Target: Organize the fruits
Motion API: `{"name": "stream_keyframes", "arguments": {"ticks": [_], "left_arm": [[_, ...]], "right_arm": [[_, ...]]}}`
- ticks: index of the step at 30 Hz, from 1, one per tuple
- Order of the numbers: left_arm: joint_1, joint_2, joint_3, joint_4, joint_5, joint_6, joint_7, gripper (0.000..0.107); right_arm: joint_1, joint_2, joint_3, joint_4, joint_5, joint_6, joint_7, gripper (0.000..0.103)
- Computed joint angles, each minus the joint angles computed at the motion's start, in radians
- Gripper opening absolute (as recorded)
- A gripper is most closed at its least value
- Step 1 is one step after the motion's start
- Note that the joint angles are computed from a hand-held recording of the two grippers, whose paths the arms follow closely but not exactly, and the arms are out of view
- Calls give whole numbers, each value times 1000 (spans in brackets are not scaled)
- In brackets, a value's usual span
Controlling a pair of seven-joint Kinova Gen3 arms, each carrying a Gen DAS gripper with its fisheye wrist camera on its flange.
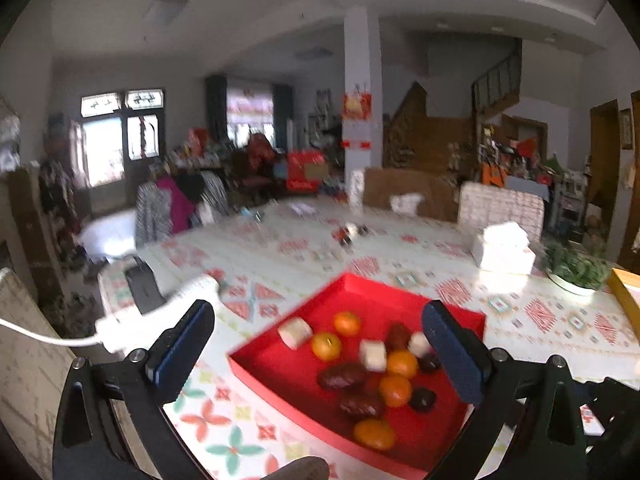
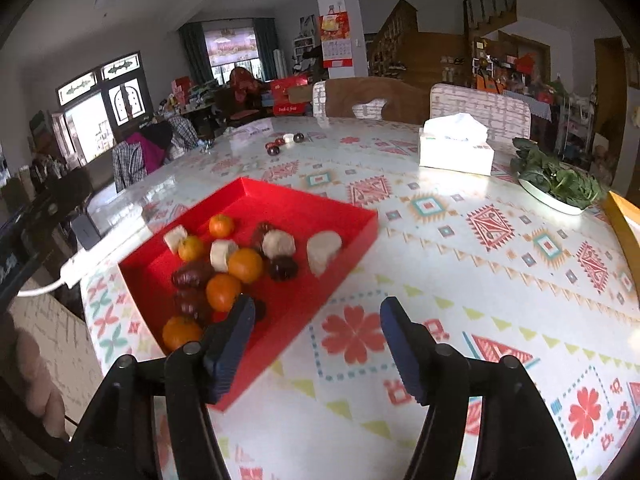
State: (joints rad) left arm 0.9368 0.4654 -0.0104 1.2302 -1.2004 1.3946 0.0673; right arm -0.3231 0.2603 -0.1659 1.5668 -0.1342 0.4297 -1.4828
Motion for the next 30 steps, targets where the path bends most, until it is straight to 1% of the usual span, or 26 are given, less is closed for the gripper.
{"name": "stream_keyframes", "arguments": {"ticks": [2, 5, 10, 15, 21, 30], "left_arm": [[-15, -4, 10, -3, 27, -21, -14, 103], [-21, 6, 10, -20, 53, -21, -43, 103], [-25, -2, 8, -2, 78, -42, -46, 103], [-57, -22, 13, 23, 115, -98, -40, 103], [-69, -13, 11, 18, 140, -100, -59, 103], [-78, -16, 11, 28, 161, -126, -76, 103]], "right_arm": [[-12, -11, 8, 25, 16, -14, -11, 73], [-18, -14, 9, 39, 24, -16, -22, 77], [-35, -4, 18, 35, 50, -5, -44, 77], [-38, 1, 15, 34, 58, -3, -51, 77], [-68, 11, 29, 25, 100, 4, -78, 77], [-73, 23, 22, 13, 110, 16, -77, 77]]}}
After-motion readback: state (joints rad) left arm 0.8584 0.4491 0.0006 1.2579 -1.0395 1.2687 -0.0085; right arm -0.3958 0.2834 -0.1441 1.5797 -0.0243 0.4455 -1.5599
